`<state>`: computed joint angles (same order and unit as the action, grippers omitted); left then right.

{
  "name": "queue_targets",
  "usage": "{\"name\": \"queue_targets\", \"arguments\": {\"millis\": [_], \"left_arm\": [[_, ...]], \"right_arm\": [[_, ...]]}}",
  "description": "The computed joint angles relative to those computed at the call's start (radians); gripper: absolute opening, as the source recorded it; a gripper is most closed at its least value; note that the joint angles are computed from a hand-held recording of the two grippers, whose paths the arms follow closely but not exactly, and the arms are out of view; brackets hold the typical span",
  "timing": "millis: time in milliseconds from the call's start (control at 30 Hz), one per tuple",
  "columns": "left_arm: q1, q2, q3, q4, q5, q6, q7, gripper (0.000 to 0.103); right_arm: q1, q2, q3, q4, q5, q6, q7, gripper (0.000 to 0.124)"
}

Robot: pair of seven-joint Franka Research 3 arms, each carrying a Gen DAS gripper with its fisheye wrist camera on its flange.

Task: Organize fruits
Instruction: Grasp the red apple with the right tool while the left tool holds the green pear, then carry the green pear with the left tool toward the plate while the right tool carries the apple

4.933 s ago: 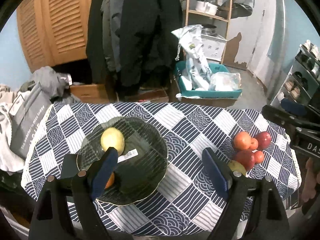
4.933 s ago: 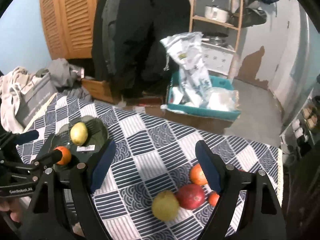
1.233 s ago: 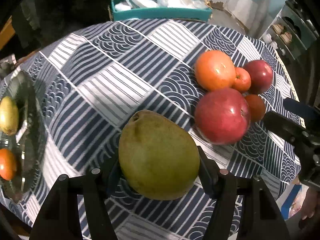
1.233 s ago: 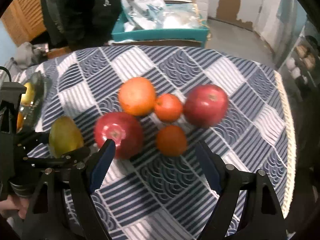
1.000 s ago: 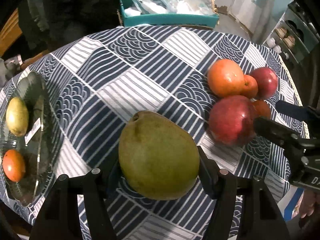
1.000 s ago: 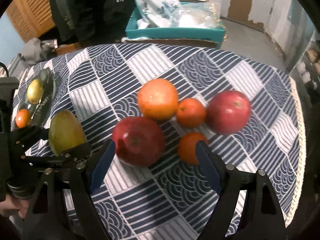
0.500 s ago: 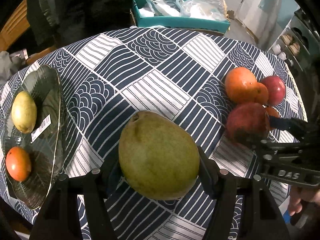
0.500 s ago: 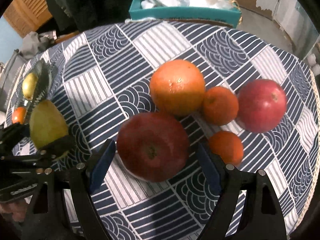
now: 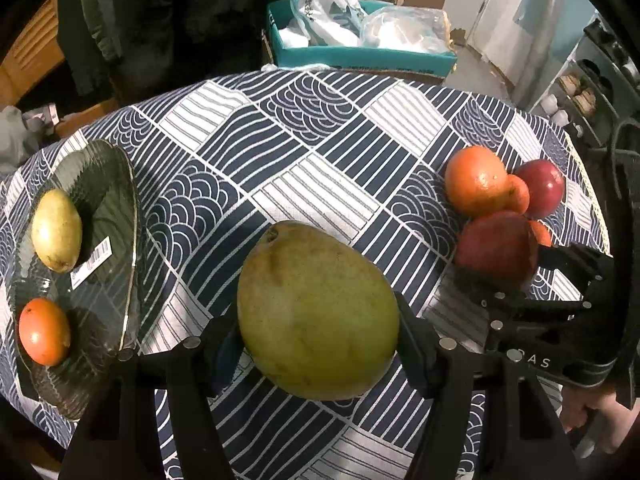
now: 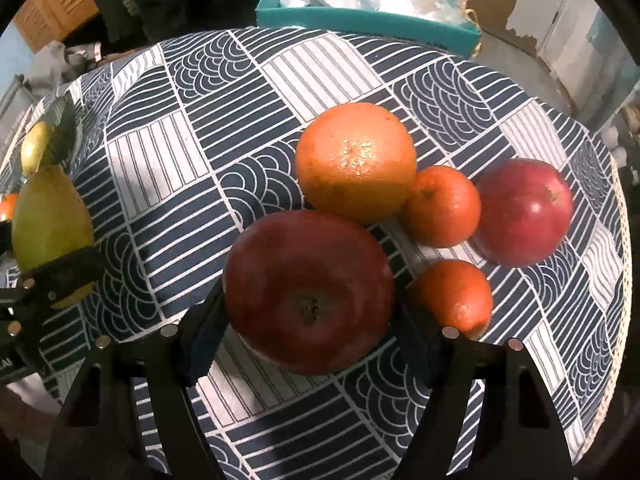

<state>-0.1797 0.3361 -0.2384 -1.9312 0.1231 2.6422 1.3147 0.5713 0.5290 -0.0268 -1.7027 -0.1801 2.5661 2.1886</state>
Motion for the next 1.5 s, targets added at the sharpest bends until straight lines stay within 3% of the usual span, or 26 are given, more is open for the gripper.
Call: {"name": "queue_targets", "arguments": {"millis": [400, 967, 1500], "left_arm": [[0.008, -0.076, -0.009, -0.045, -0.022, 0.042, 0.029, 0.069], [0.023, -0.193, -0.007, -0.103, -0.11, 0.097, 0.105, 0.069], [0.017, -0.321, 0.034, -0.181, -0.125, 0.157, 0.124, 0.069]], "right_arm": [[0.048, -0.095, -0.044, -0.054, -0.166, 0.013, 0.136, 0.076], [0.03, -0.209, -0.017, -0.077, -0.354, 0.046, 0.273, 0.076], [0.024, -0.27, 0.02, -0.043, -0.482, 0.077, 0.352, 0.076]]}}
